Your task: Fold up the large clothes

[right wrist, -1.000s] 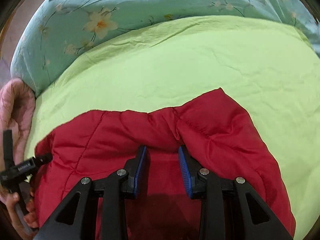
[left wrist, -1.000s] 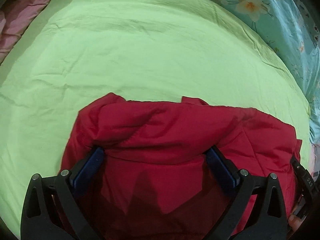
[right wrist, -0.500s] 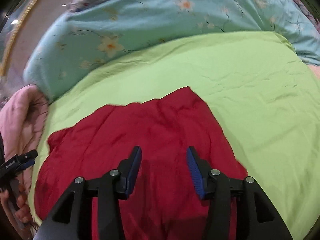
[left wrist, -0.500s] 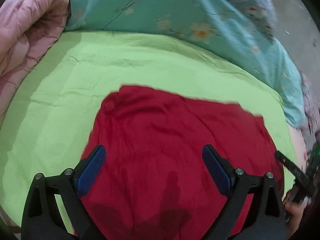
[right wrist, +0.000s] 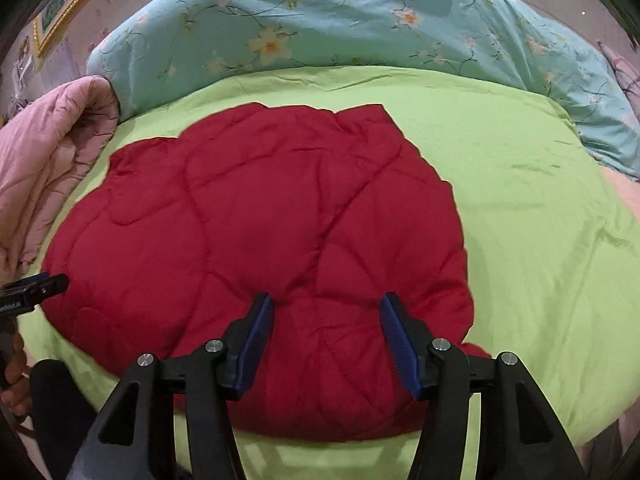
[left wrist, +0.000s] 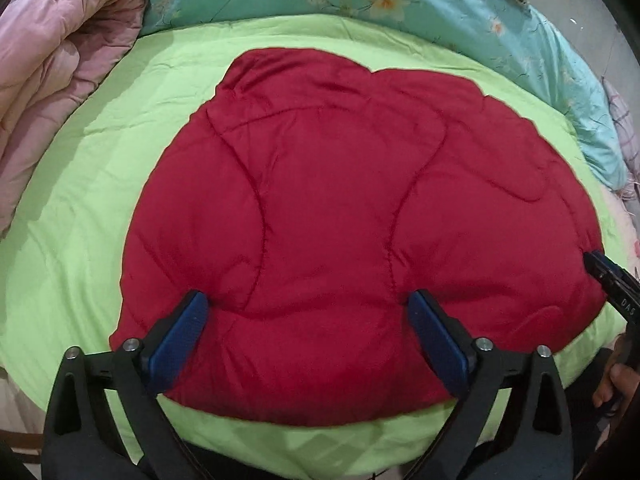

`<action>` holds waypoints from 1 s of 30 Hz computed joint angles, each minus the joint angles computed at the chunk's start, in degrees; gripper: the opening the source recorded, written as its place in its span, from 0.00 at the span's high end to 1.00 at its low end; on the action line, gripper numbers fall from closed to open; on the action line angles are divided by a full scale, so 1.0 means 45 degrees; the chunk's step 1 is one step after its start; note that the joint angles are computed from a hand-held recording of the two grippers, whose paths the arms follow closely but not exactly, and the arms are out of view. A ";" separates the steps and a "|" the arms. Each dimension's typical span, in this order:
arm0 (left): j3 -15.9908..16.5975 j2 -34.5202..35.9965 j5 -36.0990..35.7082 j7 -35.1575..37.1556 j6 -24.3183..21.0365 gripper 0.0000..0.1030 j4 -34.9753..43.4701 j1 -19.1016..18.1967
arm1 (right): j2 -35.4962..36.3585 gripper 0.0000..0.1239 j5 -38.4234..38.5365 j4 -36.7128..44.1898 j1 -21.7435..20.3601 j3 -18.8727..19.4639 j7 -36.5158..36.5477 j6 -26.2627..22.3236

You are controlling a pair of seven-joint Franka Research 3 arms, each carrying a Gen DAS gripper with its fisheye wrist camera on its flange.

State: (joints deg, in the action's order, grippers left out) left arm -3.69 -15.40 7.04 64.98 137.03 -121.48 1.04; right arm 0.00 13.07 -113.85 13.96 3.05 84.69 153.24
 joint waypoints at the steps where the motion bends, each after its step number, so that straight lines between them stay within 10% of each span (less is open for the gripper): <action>1: 0.0062 0.0107 -0.0162 0.0006 0.0026 0.00 0.0052 -0.0004 | 0.0148 0.55 0.0042 0.0047 -0.0007 -0.0009 0.0101 0.0106; 13: -0.0133 0.0498 0.0249 -0.0449 -0.0161 0.00 0.0316 0.0160 | 0.0181 0.52 0.0120 0.0122 -0.0060 -0.0093 0.0538 0.0279; 17: -0.0137 0.0487 0.0324 -0.0583 -0.0297 0.00 0.0366 0.0144 | -0.0655 0.51 0.2250 -0.0320 0.0274 0.0070 -0.1611 0.1034; 30: -0.0168 0.0512 0.0600 -0.0789 -0.0472 0.00 0.0491 0.0128 | 0.0847 0.53 0.2813 0.0801 -0.0068 -0.0038 -0.1825 -0.0320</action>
